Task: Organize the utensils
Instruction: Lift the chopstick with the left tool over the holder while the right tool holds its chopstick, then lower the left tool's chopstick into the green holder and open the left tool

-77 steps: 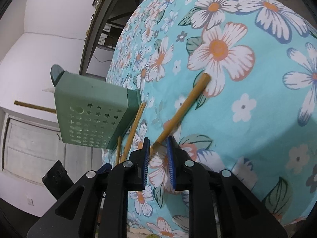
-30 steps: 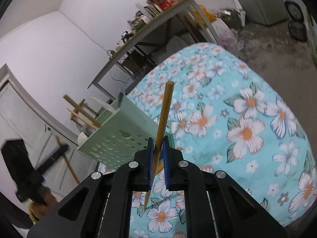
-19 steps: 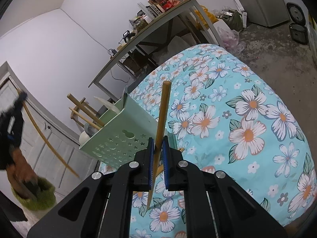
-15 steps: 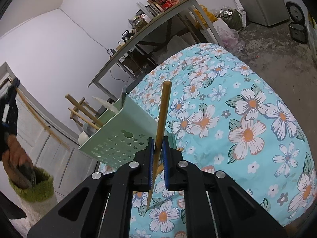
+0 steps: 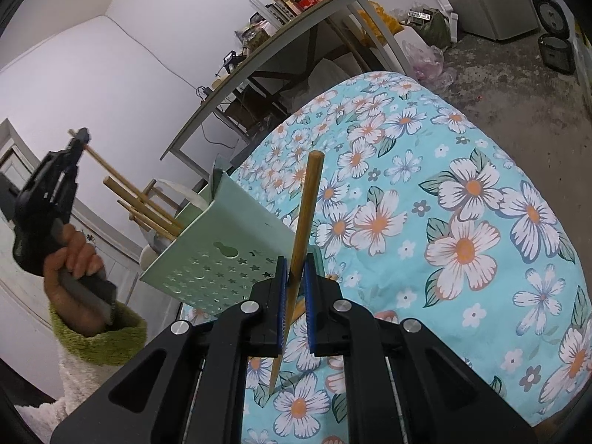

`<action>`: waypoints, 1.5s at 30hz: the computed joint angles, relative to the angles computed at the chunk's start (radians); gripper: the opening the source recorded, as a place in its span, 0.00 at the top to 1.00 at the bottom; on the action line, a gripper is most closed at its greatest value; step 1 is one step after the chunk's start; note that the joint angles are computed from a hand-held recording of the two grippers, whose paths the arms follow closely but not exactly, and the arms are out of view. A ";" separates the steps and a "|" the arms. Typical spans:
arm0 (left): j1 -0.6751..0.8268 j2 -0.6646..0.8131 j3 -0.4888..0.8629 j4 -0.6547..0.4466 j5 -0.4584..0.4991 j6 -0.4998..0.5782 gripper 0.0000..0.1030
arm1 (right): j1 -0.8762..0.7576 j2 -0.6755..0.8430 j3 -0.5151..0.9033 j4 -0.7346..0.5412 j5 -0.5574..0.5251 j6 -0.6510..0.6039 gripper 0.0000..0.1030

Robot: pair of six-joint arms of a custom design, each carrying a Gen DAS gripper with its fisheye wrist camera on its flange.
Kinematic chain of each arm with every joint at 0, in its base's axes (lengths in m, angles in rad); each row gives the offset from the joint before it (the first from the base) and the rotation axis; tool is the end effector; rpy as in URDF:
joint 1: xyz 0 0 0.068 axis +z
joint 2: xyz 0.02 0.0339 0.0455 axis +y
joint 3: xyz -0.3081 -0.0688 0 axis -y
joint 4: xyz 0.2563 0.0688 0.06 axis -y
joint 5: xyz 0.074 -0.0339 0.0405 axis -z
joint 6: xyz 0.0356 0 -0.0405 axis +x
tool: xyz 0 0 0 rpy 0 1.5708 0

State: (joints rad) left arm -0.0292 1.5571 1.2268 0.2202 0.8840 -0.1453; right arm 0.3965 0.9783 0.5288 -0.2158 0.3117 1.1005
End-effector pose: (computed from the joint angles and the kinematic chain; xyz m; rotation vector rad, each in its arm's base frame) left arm 0.3727 -0.0384 0.3846 0.5763 1.6147 -0.8674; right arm 0.1792 0.0632 0.2452 0.9310 2.0393 0.4826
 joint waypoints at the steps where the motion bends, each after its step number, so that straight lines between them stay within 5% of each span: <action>1: -0.008 0.004 -0.007 -0.005 -0.014 0.011 0.95 | -0.001 0.002 -0.001 0.002 -0.001 0.001 0.91; 8: -0.021 0.010 -0.047 0.001 -0.039 0.036 0.95 | -0.012 0.002 -0.007 0.007 -0.012 -0.001 0.91; 16: 0.011 -0.005 -0.074 0.005 -0.005 0.041 0.76 | 0.013 -0.007 0.001 -0.012 0.017 0.004 0.91; 24: 0.111 -0.052 -0.111 -0.055 0.120 0.102 0.60 | 0.131 -0.047 0.088 -0.129 0.162 -0.014 0.93; 31: 0.263 -0.058 -0.090 -0.348 0.277 0.343 0.39 | 0.253 -0.074 0.216 -0.226 0.295 -0.069 0.93; 34: 0.326 -0.044 -0.072 -0.541 0.316 0.539 0.34 | 0.314 -0.046 0.301 -0.253 0.364 -0.126 0.93; 41: 0.419 0.001 -0.078 -0.779 0.303 0.881 0.27 | 0.360 0.040 0.489 -0.245 0.452 -0.336 0.93; 45: 0.435 0.046 -0.083 -0.833 0.257 0.964 0.26 | 0.310 0.113 0.587 -0.191 0.424 -0.478 0.93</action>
